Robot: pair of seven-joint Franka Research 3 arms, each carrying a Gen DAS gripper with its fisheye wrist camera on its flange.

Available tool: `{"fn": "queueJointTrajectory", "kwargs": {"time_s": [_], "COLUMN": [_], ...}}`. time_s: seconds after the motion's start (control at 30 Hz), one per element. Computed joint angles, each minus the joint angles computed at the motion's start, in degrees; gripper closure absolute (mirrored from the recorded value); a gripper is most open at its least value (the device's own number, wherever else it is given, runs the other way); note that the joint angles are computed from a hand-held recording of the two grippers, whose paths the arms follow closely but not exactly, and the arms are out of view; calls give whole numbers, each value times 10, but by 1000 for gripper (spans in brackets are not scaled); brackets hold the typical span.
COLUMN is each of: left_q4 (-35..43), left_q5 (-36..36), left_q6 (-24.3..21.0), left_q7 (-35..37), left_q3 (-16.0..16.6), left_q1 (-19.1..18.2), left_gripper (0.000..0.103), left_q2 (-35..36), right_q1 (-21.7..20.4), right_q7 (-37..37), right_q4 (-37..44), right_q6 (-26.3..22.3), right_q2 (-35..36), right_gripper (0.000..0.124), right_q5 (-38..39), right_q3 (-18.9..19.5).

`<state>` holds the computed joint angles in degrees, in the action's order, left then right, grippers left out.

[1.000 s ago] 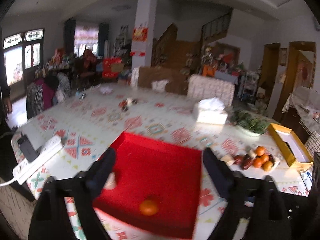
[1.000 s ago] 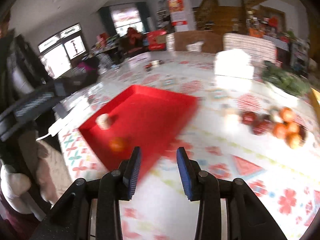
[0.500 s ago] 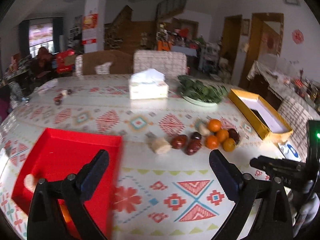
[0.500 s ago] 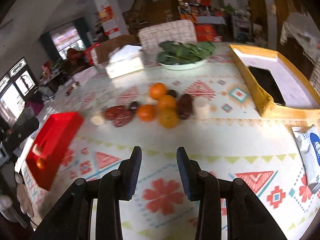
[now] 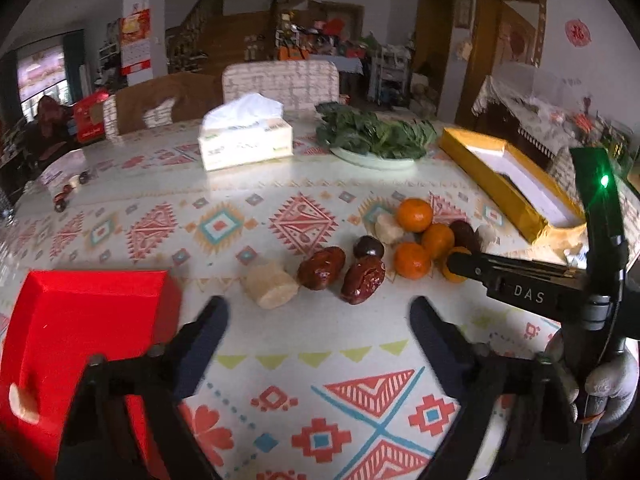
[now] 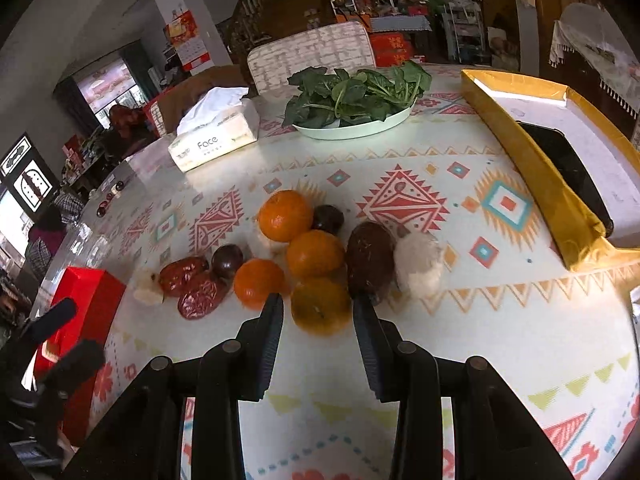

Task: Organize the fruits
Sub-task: 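Move both tools back to the fruit cluster, then grasp a tangerine with the right tool while the left tool grasps a beige cake piece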

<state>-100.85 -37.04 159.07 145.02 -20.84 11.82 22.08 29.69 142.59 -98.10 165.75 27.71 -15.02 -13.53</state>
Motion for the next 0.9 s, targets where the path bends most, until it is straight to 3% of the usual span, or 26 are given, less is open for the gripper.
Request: {"fn": "queueJointTrajectory", "kwargs": {"time_s": [0.07, 0.3, 0.5, 0.57, 0.67, 0.9], "left_q4": [19, 89, 158, 178, 183, 188], "left_q5": [46, 149, 235, 250, 245, 273], "left_q6": [-6, -9, -38, -59, -72, -88], "left_q7": [-38, -172, -270, -285, -282, -304], "left_q3": [23, 52, 66, 61, 41, 51], "left_q1": [-24, -43, -54, -50, -34, -42], "left_gripper": [32, 32, 34, 49, 54, 54], "left_q2": [17, 70, 119, 133, 138, 146], "right_q1": [6, -27, -27, -26, -21, -11], "right_q7": [8, -26, -53, -60, -67, -75], "right_q4": [9, 7, -5, -11, -13, -15], "right_q6": [-5, 14, 31, 36, 39, 39], "right_q2": [7, 15, 11, 8, 7, 7], "right_gripper": [84, 86, 87, 87, 87, 87], "right_q5": [-6, 41, 78, 87, 95, 103], "right_q3": [-8, 29, 31, 30, 25, 17]}}
